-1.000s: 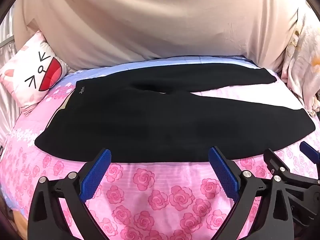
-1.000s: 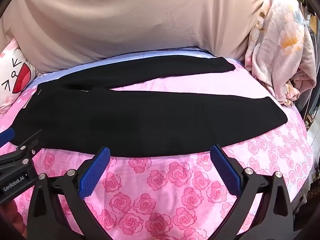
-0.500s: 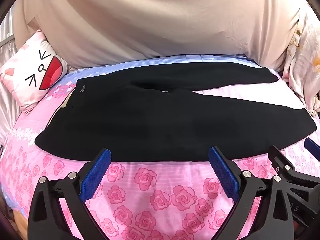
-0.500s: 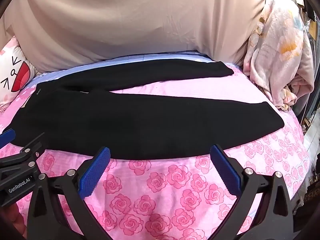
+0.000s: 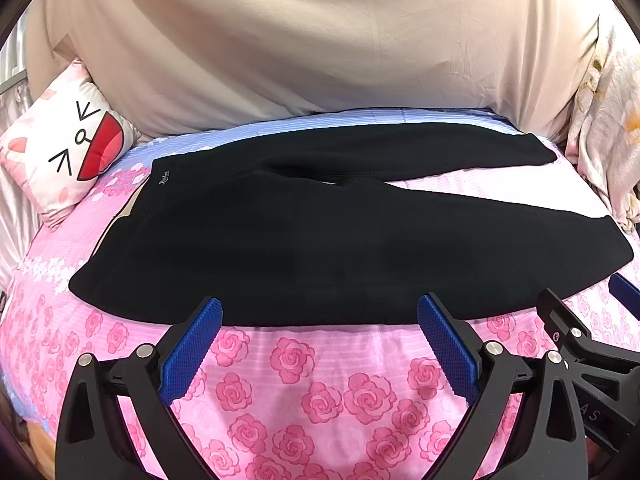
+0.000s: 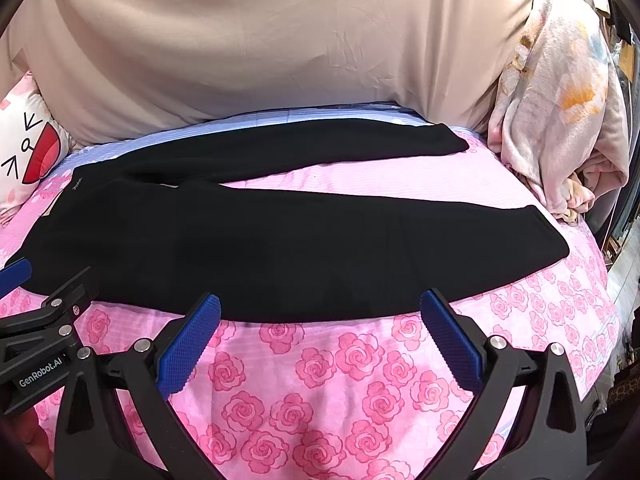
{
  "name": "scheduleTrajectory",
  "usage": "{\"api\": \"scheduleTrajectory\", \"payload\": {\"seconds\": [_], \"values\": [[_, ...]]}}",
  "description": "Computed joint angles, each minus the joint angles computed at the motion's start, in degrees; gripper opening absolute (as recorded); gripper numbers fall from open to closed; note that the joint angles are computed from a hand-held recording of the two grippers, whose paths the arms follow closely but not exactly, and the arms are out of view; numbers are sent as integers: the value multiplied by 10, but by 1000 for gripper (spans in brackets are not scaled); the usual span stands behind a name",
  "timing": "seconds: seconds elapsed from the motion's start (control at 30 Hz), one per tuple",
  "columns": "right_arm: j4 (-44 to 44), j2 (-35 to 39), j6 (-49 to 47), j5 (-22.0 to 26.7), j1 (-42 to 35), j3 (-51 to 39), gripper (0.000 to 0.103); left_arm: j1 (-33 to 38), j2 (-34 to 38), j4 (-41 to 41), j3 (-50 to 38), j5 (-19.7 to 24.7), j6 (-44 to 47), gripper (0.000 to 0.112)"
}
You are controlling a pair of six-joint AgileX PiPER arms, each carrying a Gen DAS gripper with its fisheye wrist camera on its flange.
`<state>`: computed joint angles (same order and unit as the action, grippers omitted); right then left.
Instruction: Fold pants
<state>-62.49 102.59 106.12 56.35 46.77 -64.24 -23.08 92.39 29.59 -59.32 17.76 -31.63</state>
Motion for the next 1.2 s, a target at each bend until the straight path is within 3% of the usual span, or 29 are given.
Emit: {"api": "scheduleTrajectory", "payload": {"seconds": [0.6,1.2], "values": [[3,17,-5,-1,-1,-16,98,8,9,-33,-13,7,35,95],[-2,12,5,-4,0,-4,98,-8,8,22,-12,13,-20,95]]}}
